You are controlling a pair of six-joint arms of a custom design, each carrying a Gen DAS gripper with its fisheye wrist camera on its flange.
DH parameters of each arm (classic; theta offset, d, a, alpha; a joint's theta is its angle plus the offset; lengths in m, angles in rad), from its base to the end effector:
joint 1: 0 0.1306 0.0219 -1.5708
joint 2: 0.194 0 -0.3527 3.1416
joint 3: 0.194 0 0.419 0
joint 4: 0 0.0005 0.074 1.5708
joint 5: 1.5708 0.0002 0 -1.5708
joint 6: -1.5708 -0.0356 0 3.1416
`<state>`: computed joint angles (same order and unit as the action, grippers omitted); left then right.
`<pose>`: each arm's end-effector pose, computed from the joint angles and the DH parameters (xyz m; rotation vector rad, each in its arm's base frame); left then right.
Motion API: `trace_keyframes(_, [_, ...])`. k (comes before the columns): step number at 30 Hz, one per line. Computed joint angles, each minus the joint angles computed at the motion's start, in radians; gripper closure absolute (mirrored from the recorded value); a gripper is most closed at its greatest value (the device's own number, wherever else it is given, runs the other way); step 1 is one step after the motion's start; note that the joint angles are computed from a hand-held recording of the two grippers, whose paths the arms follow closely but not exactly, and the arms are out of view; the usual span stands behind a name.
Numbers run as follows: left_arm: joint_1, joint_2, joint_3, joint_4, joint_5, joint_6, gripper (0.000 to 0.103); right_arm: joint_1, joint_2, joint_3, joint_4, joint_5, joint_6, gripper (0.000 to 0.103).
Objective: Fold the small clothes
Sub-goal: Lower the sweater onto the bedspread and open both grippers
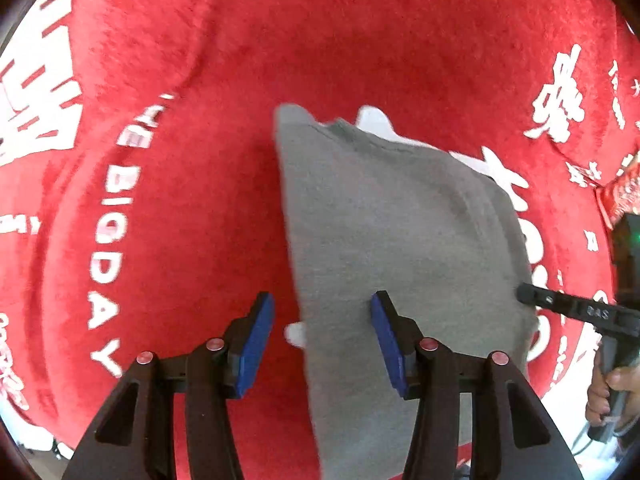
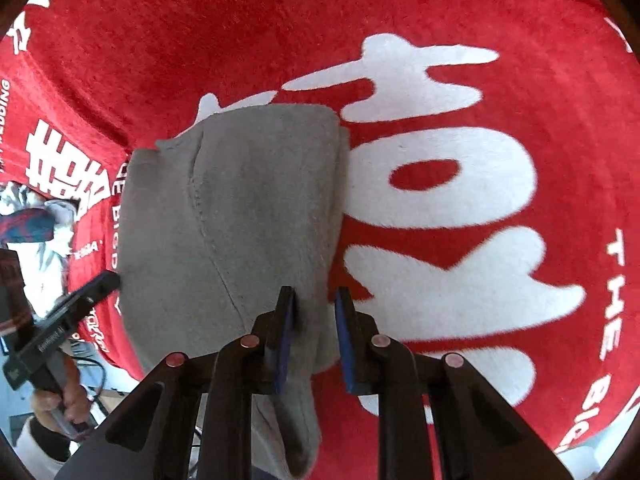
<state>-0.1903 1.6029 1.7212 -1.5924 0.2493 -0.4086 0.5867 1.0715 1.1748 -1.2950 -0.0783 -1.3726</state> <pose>0.5160 -0.1089 0.4158 0.9017 2.8590 -0.3576 0.3094 0.2084 0.4084 1.1082 2.7312 0.5338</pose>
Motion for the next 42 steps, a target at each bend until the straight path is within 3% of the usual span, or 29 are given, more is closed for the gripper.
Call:
trace_keyframes(2, [0.001,-0.004,0.005,0.004,-0.025,0.018,0.05,0.007,-0.028,-0.008,-0.022,0.013,-0.029,0.096])
trace_keyframes(4, [0.0,-0.002,0.013,-0.005,-0.027,0.032,0.05,0.014,-0.027,0.007,-0.031,0.029,-0.061,0.097])
trace_keyframes(7, [-0.017,-0.017,-0.006,-0.002,-0.039,0.033,0.05,0.023,-0.089,-0.027,0.024,0.039,-0.091,0.097])
trace_keyframes(10, [-0.05,-0.043,-0.072,0.041,-0.115,0.039,0.05,0.027,-0.051,0.013,0.04,0.026,-0.077,0.097])
trace_keyframes(15, [-0.055,-0.06,-0.1,0.067,-0.129,0.063,0.05,0.023,0.006,0.062,-0.037,0.013,-0.061,0.095])
trace_keyframes(19, [-0.051,-0.06,-0.095,0.053,-0.134,0.067,0.05,0.01,0.004,0.014,0.01,-0.037,-0.114,0.072])
trace_keyframes(20, [-0.05,-0.057,-0.092,0.052,-0.133,0.071,0.05,0.006,0.002,-0.001,0.033,-0.048,-0.127,0.072])
trace_keyframes(21, [-0.049,-0.056,-0.09,0.05,-0.134,0.077,0.05,0.004,-0.005,-0.017,0.057,-0.058,-0.131,0.072])
trace_keyframes(23, [-0.049,-0.056,-0.09,0.048,-0.137,0.082,0.05,0.007,0.003,-0.019,0.048,-0.06,-0.116,0.092])
trace_keyframes(35, [-0.061,-0.068,-0.088,0.029,-0.159,0.089,0.05,0.031,0.064,0.021,-0.039,-0.043,-0.055,0.093])
trace_keyframes(42, [-0.073,-0.082,-0.081,-0.018,-0.187,0.081,0.05,0.04,0.071,0.054,-0.052,-0.035,-0.084,0.092])
